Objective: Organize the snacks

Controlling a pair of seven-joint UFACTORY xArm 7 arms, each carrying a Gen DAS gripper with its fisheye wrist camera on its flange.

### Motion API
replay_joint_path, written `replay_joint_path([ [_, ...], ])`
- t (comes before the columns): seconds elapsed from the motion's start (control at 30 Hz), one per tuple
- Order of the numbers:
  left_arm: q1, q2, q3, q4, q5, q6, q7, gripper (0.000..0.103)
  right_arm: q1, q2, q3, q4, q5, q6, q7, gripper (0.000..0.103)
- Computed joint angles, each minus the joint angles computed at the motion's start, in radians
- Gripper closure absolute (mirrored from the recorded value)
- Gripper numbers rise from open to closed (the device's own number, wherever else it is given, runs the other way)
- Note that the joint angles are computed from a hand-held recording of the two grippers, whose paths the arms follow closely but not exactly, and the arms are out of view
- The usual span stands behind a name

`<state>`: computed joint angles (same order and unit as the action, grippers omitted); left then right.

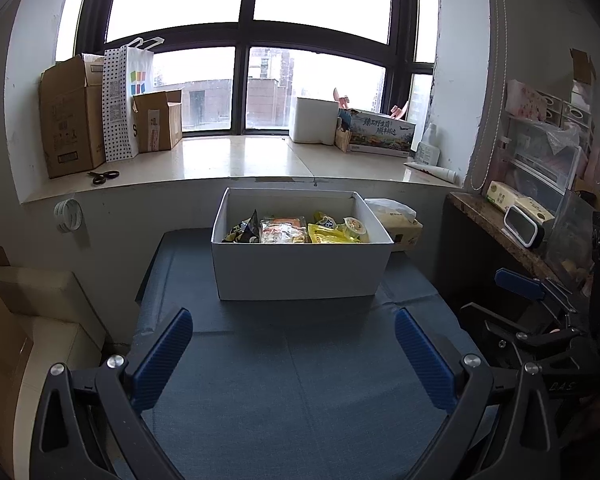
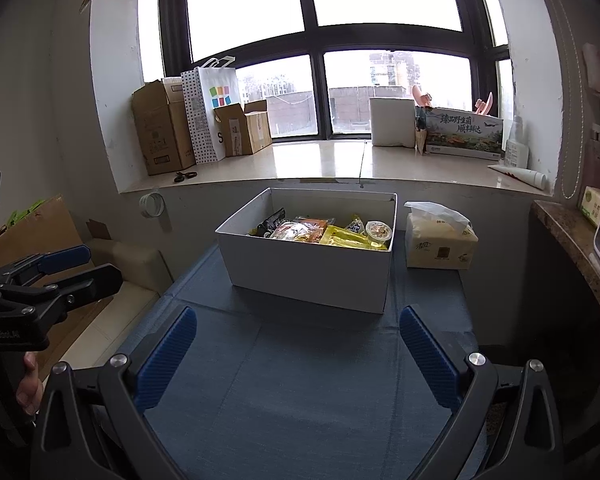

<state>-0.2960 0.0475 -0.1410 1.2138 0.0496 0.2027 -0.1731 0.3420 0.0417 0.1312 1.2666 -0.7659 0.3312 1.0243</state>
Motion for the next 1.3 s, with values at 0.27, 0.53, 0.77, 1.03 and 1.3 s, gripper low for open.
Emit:
replay_joint_path([
  [0.27,0.000,-0.002,0.000,-0.003,0.007,0.001,-0.003,0.000,0.002,-0.003,0.001,-0.001,-0.013,0.001,0.000,0.000],
  [0.53,-0.002,-0.001,0.001,-0.003,0.017,0.003,-0.011,0.000,0.002,-0.009,0.003,-0.004,-0.036,0.001,0.017,0.000],
  [0.77,-0.001,0.001,0.000,-0.007,0.010,0.000,-0.007,0.000,-0.001,-0.008,0.006,-0.003,-0.041,0.002,0.024,0.000],
  [1.03,-0.004,0.005,0.000,-0.003,0.011,0.006,-0.008,0.000,-0.008,-0.014,0.006,-0.016,-0.029,-0.024,0.023,0.000],
  [1.3,-0.003,0.006,0.000,-0.002,0.002,0.010,-0.001,0.000,-0.011,-0.011,0.004,-0.021,-0.004,-0.047,0.000,0.000],
])
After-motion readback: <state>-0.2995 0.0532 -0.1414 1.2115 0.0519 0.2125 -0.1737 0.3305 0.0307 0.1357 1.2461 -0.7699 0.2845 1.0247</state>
